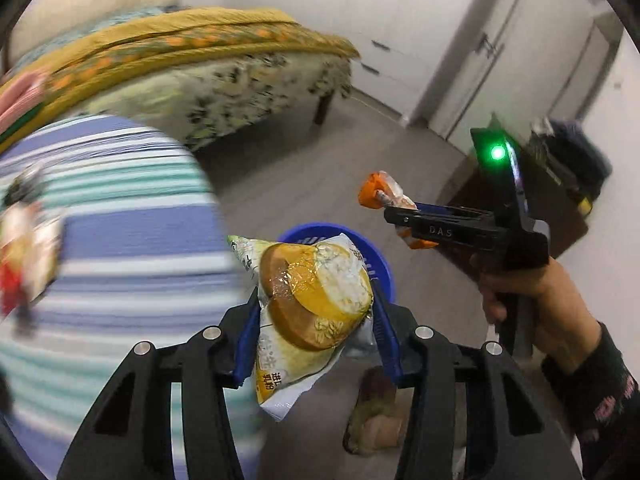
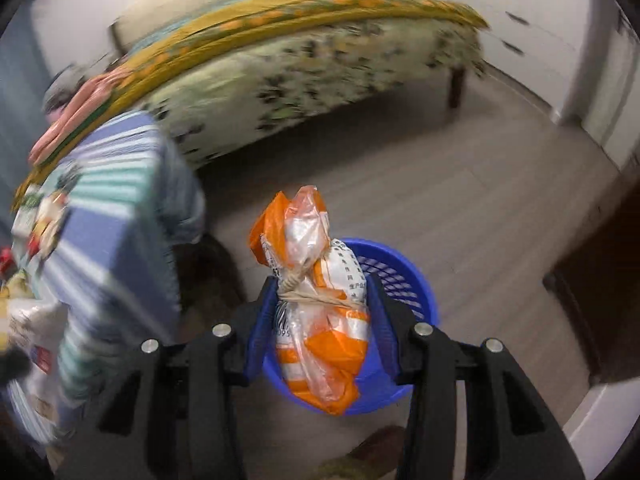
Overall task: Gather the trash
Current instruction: 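Carry both bags over the blue wastebasket and open both grippers, then return both grippers to the table and grasp the black mesh net with the right gripper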
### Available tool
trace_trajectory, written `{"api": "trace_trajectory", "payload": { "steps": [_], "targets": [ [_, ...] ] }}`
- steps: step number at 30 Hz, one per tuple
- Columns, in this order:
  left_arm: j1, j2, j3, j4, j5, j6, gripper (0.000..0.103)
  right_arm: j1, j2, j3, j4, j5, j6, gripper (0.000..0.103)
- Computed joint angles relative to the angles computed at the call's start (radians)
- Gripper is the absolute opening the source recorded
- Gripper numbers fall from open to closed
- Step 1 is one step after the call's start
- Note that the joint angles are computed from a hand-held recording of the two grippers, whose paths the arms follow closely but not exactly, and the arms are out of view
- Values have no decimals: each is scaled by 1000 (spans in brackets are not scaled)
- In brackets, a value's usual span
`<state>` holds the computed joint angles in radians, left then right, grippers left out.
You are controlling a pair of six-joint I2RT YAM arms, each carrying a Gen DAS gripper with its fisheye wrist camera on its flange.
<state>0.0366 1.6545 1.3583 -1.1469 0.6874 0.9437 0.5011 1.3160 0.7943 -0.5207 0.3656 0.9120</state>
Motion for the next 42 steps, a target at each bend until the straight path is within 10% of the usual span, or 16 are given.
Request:
{"api": "trace_trajectory", "payload": {
  "steps": [8,11,18,23,31,42],
  "targets": [
    [-341,103,-175,415,-145,-319,52,-131,-70,-134,124,-93,-24,46],
    [-392,154,-208,533,-175,-397,69,-171,-77,-160,153,-111,-14,68],
    [-305,35,-216,473,-83,-364,75,-147,-106,-123,82,-5,18,73],
    [-30,-122,-197,226,55,-112,82,27,-32,-18,9,150,64,82],
    [490,7,-39,3,38,291,86,384,280,337,-4,326,-10,84],
    [689,492,598,102,-75,-7,91,516,974,1300,-219,110,-260,84]
  ]
}}
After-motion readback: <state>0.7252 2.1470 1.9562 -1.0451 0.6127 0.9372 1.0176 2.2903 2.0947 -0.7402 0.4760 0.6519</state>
